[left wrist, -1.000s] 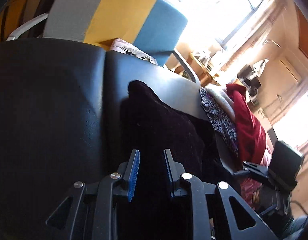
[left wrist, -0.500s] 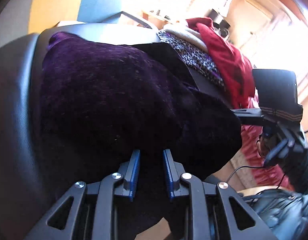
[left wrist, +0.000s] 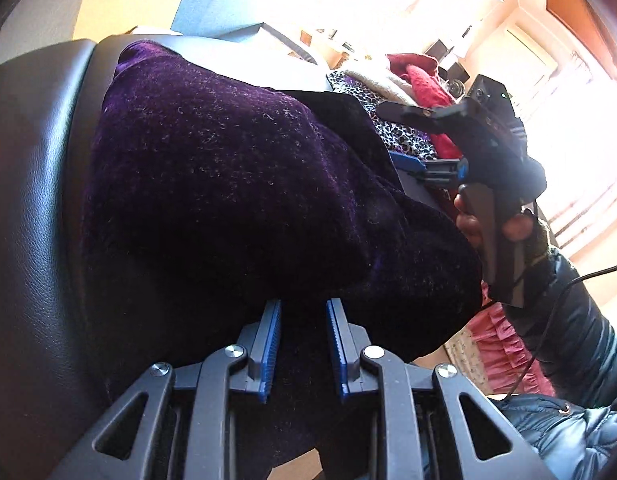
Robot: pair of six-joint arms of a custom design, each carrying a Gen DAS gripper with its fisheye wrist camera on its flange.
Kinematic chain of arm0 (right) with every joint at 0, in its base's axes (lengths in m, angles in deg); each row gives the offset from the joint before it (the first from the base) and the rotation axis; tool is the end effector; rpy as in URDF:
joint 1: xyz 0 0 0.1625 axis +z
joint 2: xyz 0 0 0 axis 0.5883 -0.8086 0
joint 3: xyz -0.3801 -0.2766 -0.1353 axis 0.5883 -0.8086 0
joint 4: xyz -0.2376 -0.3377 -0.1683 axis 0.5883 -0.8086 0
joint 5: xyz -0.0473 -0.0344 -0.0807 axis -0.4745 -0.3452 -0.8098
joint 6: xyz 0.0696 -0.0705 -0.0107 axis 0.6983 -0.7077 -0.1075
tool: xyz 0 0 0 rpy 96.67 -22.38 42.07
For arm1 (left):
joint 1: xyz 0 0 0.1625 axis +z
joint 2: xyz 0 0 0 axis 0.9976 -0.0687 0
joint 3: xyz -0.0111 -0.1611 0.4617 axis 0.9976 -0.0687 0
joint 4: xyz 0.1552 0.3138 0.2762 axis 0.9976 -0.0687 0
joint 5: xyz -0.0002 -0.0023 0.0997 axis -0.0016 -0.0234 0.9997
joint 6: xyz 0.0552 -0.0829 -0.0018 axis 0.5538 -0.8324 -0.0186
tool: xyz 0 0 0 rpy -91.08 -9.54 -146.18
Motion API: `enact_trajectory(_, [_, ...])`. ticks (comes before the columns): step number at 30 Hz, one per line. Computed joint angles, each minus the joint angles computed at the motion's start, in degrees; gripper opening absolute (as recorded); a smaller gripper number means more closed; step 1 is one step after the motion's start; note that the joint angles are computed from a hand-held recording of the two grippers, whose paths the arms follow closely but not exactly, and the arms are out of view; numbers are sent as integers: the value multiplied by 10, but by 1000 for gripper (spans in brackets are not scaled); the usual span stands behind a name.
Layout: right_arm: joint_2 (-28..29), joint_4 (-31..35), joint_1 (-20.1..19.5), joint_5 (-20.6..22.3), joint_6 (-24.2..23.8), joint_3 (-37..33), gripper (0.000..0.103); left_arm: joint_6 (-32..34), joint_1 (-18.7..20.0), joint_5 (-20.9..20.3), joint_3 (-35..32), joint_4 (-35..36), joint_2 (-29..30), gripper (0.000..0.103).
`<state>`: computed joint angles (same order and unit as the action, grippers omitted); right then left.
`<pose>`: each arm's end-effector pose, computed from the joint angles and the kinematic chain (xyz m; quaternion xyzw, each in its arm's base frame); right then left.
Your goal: Fold clothes
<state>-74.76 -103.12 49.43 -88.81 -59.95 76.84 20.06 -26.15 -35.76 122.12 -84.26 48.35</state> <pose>0.0552 -0.7852 0.4039 -0.0530 -0.9132 0.3922 0.0973 -0.3438 -0.8655 0.0347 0.3398 0.9401 -0.0238 0.0118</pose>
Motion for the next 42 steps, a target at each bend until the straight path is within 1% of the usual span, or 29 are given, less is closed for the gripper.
enact_trajectory(2, [9,-22,2,-2,-7,-8,85,-2,2,-6,-3,4,1,22])
enact_trajectory(3, [12,-34,1,5,-19,-12,85,-2,3,-8,-3,5,1,22])
enact_trajectory(4, [14,-45,-2,17,-37,-17,85,-1,4,-9,-3,6,0,22])
enact_trajectory(6, [24,-74,-1,27,-85,-19,87,1,5,-11,-3,8,-1,22])
enact_trajectory(7, [29,-69,1,30,-101,-26,88,1,6,-12,-3,8,-1,22])
enact_trajectory(9, [38,-42,6,20,-110,-45,87,0,7,-14,-5,10,-1,22])
enact_trajectory(10, [43,-26,9,12,-117,-56,83,-1,7,-15,-7,11,0,22])
enact_trajectory(11, [49,-6,11,2,-121,-68,68,-1,8,-16,-8,11,0,22])
enact_trajectory(12, [56,18,14,-9,-118,-83,50,-1,8,-16,-8,11,1,22])
enact_trajectory(13, [61,43,14,-15,-115,-95,44,-1,7,-15,-9,11,2,22])
enact_trajectory(14, [64,68,13,-18,-112,-105,41,-2,7,-14,-11,11,3,22])
enact_trajectory(17, [60,110,9,-42,-99,-108,41,0,5,-10,-8,6,2,22])
enact_trajectory(18, [57,121,6,-43,-95,-107,41,1,5,-8,-7,4,1,22])
enact_trajectory(20, [54,139,4,-49,-101,-106,42,7,1,6,-2,2,-2,22])
enact_trajectory(21, [56,142,7,-63,-109,-107,38,8,-2,14,-1,1,-3,23])
enact_trajectory(22, [56,138,13,-85,-122,-107,26,12,-6,23,4,-6,-6,23])
enact_trajectory(23, [57,128,21,-111,-140,-106,7,20,-10,27,12,-18,-11,23])
enact_trajectory(24, [55,113,28,-125,-158,-103,8,32,-13,24,20,-33,-16,23])
enact_trajectory(27, [31,33,40,-95,-203,-71,7,62,-18,-4,29,-53,-23,25])
enact_trajectory(29, [22,2,41,-83,-215,-61,7,73,-20,-5,11,-31,-12,25])
enact_trajectory(32, [29,11,30,-105,-207,-69,7,78,-22,14,-38,49,20,25])
enact_trajectory(33, [34,17,25,-117,-200,-73,7,82,-20,11,-48,72,28,26])
enact_trajectory(35, [42,32,13,-136,-177,-77,8,105,-19,2,-35,60,28,26])
enact_trajectory(36, [44,35,7,-140,-168,-76,11,110,-20,2,-30,54,26,26])
enact_trajectory(37, [41,27,2,-134,-163,-69,12,111,-19,0,-34,59,27,26])
enact_trajectory(38, [36,13,-3,-122,-161,-58,12,101,-18,-3,-46,73,31,26])
enact_trajectory(39, [31,6,-4,-119,-158,-50,16,85,-17,-4,-57,84,34,26])
enact_trajectory(40, [26,4,-2,-123,-158,-45,19,74,-17,-5,-66,88,35,26])
enact_trajectory(42, [19,-30,10,-160,-186,-33,31,70,-18,-3,-58,58,28,26])
